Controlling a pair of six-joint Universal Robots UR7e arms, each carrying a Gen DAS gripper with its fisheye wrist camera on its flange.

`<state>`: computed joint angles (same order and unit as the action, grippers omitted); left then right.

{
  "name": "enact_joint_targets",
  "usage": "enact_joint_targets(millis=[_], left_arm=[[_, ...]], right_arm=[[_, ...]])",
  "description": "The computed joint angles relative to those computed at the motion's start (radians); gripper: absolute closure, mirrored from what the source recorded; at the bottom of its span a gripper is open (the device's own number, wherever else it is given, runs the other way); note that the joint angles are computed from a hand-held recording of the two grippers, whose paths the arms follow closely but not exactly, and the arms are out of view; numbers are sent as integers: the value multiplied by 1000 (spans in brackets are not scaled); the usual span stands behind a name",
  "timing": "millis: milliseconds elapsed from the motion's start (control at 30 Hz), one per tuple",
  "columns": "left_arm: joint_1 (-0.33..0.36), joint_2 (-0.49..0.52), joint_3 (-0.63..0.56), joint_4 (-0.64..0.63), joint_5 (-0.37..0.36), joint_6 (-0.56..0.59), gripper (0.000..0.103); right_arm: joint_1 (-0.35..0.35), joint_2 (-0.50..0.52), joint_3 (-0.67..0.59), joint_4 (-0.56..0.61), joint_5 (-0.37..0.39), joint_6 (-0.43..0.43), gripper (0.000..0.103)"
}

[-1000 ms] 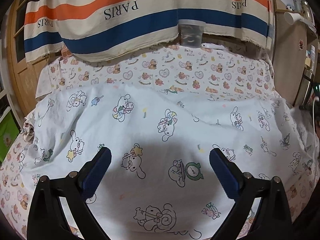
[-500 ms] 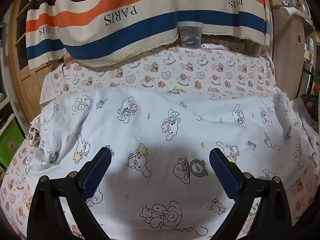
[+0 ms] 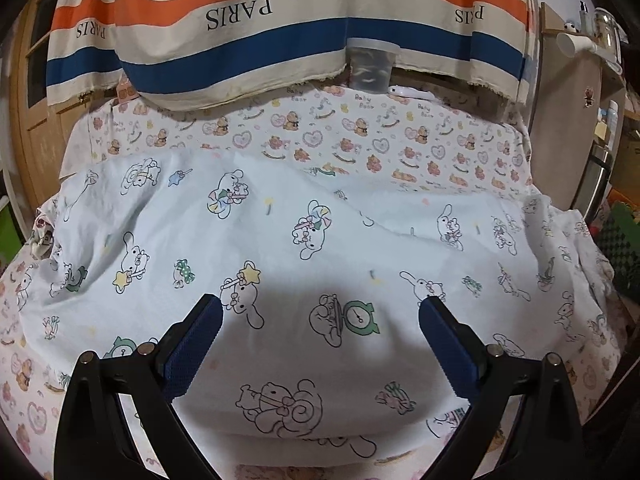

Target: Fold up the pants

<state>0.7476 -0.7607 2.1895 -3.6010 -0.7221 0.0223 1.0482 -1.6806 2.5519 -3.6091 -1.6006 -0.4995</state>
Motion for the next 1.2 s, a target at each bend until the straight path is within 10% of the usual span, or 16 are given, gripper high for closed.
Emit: enact_joint_targets(millis=[467,567,733,900,967,1100,1200], left_arm=[[-11,4,0,-41,-3,3,5],[-12,6,-1,-36,-7,0,5],[-22,10,5,-68,12,18,5],[-18,14,-2,-66,-1,17,5],[-21,18,0,-76,-3,21,5],[-31,27,3,-91,13,35,5],[-35,30,5,-97,27,49,5]], right_arm=[[-109,51,-36,-2,143,197,52],[-80,104,-57,-111,56,198,102],[-11,198,-72,-438,-199,149,102],[55,204,-110,-388,-354,37,101],[81,233,-113,-455,-385,12,94],[134,277,-104,-642,-361,-44,39],[198,312,-132,-763,-394,-111,39]])
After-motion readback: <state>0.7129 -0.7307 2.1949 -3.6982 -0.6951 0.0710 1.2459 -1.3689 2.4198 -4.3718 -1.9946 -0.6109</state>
